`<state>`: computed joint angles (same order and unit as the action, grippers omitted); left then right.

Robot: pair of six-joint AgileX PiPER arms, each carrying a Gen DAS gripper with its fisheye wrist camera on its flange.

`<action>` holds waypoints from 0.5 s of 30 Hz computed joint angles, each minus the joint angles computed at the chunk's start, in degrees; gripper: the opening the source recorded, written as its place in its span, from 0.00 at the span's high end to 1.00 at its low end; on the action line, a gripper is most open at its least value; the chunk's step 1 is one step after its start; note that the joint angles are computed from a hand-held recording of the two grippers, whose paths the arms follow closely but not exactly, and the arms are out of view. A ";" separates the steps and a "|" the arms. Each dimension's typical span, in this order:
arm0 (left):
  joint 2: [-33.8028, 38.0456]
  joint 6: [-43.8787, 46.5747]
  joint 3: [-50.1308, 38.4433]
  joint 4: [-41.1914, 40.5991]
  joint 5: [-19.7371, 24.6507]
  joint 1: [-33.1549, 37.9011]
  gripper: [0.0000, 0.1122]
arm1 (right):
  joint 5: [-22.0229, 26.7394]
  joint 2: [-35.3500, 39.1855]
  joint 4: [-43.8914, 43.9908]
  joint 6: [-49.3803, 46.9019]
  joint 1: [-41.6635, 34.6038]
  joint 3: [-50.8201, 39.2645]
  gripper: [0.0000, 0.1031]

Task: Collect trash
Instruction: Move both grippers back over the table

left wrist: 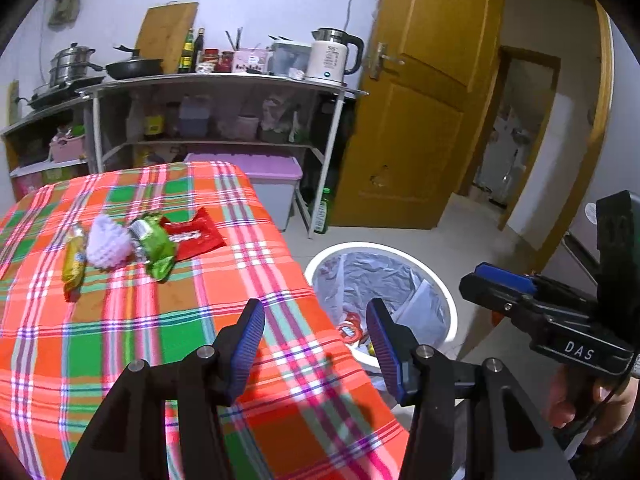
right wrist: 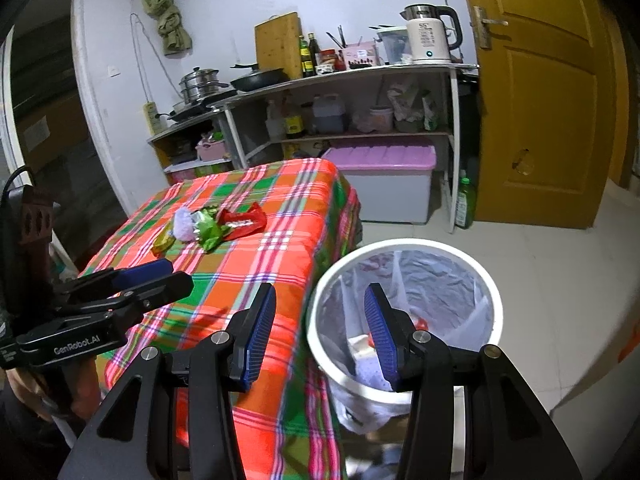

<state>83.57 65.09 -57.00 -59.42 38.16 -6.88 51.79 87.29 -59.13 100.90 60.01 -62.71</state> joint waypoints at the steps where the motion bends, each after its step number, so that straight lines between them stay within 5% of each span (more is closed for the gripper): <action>1: -0.27 0.26 0.31 -0.12 0.10 0.61 0.53 | -0.15 0.28 0.01 -0.13 0.08 -0.35 0.54; 15: -1.11 3.44 2.48 -1.57 1.27 8.07 0.53 | -3.09 4.74 1.11 -3.41 -0.19 -5.14 0.54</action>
<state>82.46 68.53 -54.52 -60.99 39.43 1.19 48.71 92.02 -58.02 97.50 59.82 -67.85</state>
